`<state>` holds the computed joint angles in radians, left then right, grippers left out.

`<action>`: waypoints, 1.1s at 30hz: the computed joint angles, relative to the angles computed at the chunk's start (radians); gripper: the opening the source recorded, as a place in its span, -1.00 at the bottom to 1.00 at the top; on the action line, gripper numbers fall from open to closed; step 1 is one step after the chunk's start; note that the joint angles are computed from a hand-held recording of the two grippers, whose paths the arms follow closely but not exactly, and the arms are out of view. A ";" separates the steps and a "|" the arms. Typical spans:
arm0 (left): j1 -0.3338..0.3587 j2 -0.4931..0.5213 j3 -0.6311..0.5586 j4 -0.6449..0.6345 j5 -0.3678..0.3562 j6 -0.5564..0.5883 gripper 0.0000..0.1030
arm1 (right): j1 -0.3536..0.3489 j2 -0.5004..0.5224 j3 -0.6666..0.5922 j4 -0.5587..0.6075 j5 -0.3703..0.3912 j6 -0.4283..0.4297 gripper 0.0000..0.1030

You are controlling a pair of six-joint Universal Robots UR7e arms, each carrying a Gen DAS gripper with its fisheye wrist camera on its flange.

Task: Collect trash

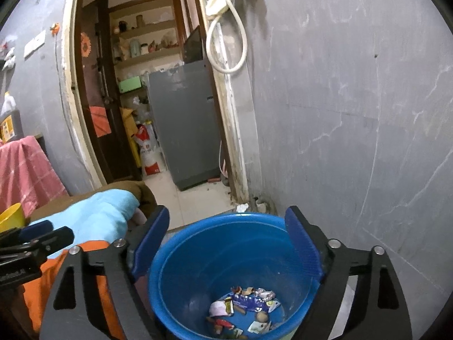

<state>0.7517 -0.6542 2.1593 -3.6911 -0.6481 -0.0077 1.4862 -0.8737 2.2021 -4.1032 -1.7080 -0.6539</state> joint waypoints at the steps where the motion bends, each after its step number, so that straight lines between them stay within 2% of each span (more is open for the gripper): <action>1: -0.008 -0.005 0.017 -0.035 0.010 0.011 0.57 | 0.007 0.001 0.012 -0.025 0.003 -0.002 0.78; 4: -0.049 -0.018 0.089 -0.156 0.044 0.029 0.75 | 0.024 0.005 0.060 -0.109 0.017 -0.002 1.00; 6: -0.073 -0.020 0.127 -0.221 0.065 0.033 0.87 | 0.029 0.012 0.093 -0.173 0.025 -0.009 1.00; 9: -0.121 -0.026 0.204 -0.313 0.095 0.004 0.90 | 0.046 0.024 0.154 -0.263 0.024 -0.026 1.00; 13: -0.171 -0.052 0.281 -0.332 0.130 -0.066 0.93 | 0.063 0.056 0.230 -0.383 0.025 -0.057 1.00; 18: -0.269 -0.022 0.393 -0.426 0.222 -0.148 0.95 | 0.085 0.134 0.314 -0.573 0.015 -0.094 1.00; 22: -0.335 0.020 0.463 -0.452 0.297 -0.237 0.95 | 0.092 0.188 0.360 -0.683 0.004 -0.098 1.00; 25: -0.383 0.056 0.523 -0.440 0.346 -0.345 0.95 | 0.102 0.232 0.381 -0.759 -0.016 -0.105 1.00; 30: -0.444 0.061 0.604 -0.313 0.391 -0.562 0.96 | 0.090 0.309 0.409 -0.884 -0.005 -0.105 1.00; 33: -0.459 0.052 0.624 -0.273 0.401 -0.620 0.96 | 0.090 0.355 0.412 -0.937 -0.005 -0.117 1.00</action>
<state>0.2932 -0.6023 2.7836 -3.9644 -0.2468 -0.6277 1.5757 -0.5191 2.6144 -5.0403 -1.7133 -0.7712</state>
